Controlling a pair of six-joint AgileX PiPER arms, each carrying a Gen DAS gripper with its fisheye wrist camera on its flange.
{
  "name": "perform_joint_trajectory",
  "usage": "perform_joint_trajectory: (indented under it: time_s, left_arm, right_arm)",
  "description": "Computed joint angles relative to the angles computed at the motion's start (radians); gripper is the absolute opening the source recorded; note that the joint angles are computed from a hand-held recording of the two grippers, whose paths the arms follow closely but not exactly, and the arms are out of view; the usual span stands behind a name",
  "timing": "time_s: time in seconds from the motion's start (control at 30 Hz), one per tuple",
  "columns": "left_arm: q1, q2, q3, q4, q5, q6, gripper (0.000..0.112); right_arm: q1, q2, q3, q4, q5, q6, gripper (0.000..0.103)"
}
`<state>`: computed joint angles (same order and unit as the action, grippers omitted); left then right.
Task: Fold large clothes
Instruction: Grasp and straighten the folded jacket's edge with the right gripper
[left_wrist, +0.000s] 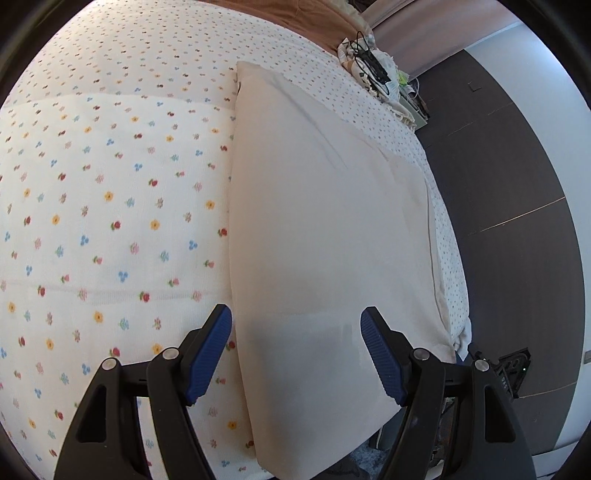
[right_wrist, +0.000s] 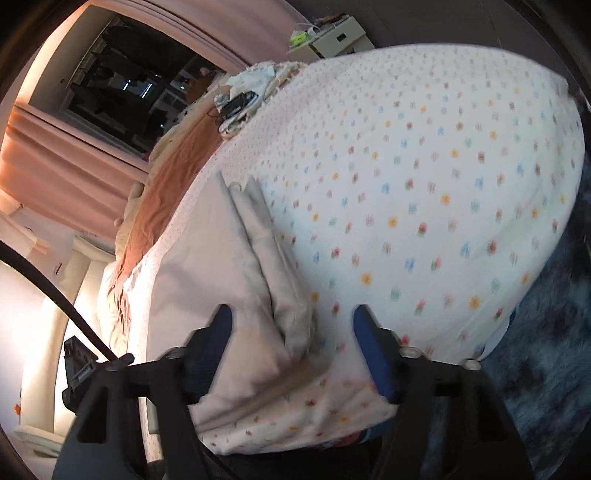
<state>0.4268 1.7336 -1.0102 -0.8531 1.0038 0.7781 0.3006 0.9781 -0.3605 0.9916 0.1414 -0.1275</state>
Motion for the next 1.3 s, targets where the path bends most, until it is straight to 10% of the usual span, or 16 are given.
perform_joint_trajectory:
  time_s: [0.43,1.3]
  left_arm:
    - [-0.058,0.144,-0.15,-0.032,-0.046,-0.027,0.061]
    - [-0.116,0.488,-0.618,0.036,-0.024,-0.22,0.056]
  right_arm:
    - [-0.364,0.542,-0.485,0.207,0.586,-0.584,0.068]
    - [-0.249,1.468,-1.783,0.001,1.002,-0.14,0.068]
